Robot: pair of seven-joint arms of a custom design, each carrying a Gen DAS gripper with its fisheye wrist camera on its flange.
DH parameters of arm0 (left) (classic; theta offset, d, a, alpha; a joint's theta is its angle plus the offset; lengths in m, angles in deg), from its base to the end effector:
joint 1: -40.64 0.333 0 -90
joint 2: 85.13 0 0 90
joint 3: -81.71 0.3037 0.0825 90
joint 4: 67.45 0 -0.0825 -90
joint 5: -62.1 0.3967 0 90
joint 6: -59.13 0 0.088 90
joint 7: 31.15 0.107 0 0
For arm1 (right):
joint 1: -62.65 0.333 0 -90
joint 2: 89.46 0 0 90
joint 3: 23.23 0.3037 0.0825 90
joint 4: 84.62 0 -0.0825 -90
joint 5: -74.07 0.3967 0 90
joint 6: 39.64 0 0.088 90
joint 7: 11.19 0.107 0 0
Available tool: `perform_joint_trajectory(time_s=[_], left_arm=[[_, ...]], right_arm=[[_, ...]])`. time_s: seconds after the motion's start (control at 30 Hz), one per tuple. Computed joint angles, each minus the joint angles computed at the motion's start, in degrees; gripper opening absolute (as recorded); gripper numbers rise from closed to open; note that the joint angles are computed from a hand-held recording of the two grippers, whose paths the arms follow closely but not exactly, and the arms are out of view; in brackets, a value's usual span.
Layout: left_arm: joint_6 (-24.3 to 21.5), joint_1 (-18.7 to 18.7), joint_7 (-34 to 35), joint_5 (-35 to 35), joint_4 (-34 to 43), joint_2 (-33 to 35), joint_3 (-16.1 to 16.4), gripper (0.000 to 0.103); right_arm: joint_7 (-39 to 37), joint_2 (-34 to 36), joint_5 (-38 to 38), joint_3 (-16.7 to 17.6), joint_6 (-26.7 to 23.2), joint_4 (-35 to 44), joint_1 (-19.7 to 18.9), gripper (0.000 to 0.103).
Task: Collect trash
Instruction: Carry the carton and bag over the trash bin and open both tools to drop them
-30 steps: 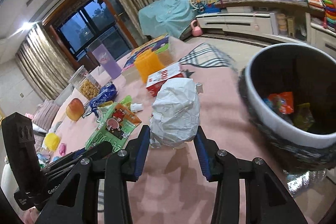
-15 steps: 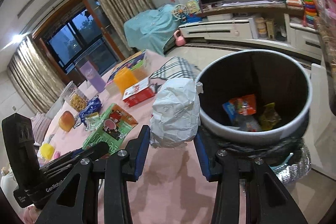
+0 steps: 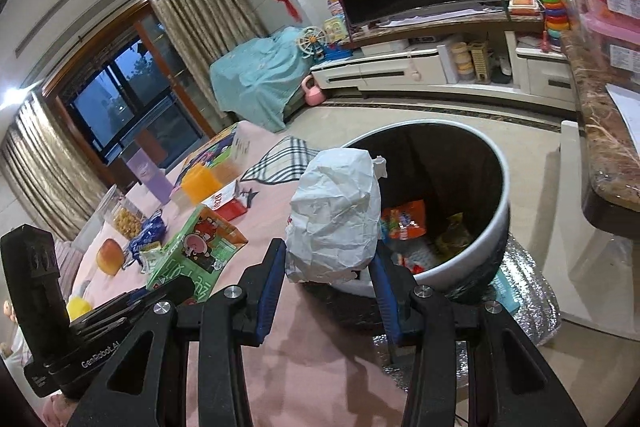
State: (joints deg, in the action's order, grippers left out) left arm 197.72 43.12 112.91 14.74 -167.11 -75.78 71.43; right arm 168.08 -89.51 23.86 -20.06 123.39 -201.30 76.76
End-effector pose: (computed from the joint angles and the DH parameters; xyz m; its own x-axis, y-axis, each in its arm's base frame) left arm 0.6564 -0.0864 0.5216 -0.6075 -0.7641 0.2169 -0.6233 0.2894 -0.7265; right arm 0.5641 0.2181 0.5056 -0.2862 -0.8672 -0.4075 -0.5226 0.4977 -0.6922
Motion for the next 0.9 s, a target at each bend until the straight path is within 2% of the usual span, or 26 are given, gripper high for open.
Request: perform_joint_trajectory(time_s=[0.57,0.9], left_arm=[[1.00,-2.24,-1.30,3.59,1.99,1.37,-1.52,0.032],[1.70,-3.59,-4.71,7.64,5.40,4.26,-2.70,0.032]], right_arm=[[-0.57,-1.89,1.62,0.02,0.96,-2.95,-2.41,0.043],[-2.35,-2.02,3.47,-0.23,1.55,-3.37,-3.70,0.043]])
